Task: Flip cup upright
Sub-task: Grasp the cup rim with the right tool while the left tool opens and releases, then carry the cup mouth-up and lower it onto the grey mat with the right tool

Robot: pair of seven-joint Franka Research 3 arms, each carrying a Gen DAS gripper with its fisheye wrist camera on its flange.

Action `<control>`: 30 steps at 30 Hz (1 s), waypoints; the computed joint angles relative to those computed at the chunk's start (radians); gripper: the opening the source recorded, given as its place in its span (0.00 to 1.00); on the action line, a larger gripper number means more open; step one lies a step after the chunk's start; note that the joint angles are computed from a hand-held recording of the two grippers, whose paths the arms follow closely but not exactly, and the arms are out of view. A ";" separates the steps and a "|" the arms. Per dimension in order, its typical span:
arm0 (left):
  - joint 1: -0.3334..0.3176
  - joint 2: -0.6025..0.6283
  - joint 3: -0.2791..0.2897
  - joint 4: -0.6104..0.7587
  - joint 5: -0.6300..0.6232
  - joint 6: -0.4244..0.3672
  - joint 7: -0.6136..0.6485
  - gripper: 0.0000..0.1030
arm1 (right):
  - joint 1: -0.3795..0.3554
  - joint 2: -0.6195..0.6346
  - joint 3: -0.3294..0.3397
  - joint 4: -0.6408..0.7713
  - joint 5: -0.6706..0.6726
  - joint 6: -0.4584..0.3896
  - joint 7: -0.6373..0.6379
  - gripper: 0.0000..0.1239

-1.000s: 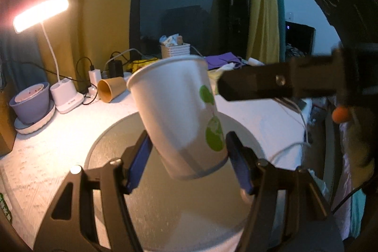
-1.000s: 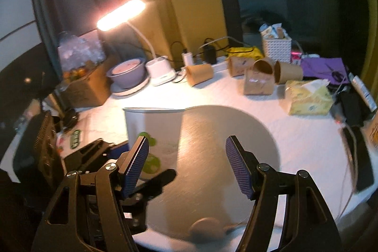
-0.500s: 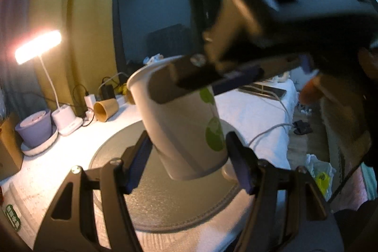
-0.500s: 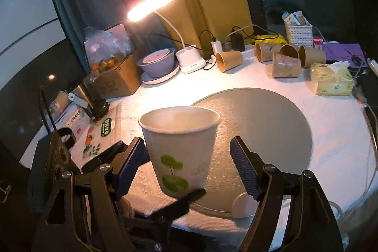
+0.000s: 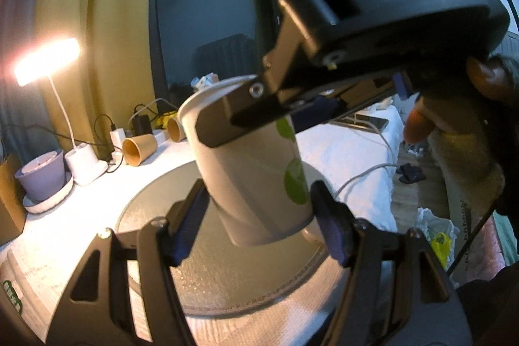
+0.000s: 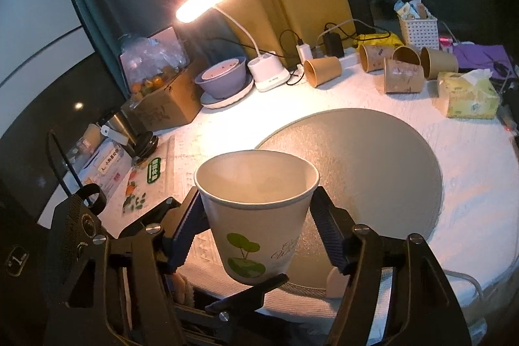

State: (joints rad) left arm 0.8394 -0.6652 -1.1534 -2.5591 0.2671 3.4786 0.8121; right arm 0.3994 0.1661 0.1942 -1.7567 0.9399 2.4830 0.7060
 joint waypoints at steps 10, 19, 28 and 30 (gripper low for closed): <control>-0.075 0.126 0.067 -0.011 -0.001 -0.043 0.028 0.75 | 0.014 0.043 0.007 0.034 -0.052 0.059 0.036 0.56; -0.235 0.197 0.252 -0.036 0.016 -0.153 -0.004 0.75 | 0.047 0.138 0.007 0.096 -0.218 0.234 0.135 0.56; -0.368 0.237 0.465 -0.052 0.026 -0.160 -0.076 0.75 | 0.061 0.279 0.021 0.205 -0.396 0.370 0.220 0.56; -0.383 0.254 0.500 -0.048 0.017 -0.153 -0.085 0.75 | 0.063 0.307 0.026 0.233 -0.421 0.383 0.235 0.56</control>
State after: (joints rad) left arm 0.4560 -0.4115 -0.6537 -2.6073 0.2841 3.3253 0.7269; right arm 0.4622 0.4730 0.2202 -1.5241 0.5184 2.8659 0.9406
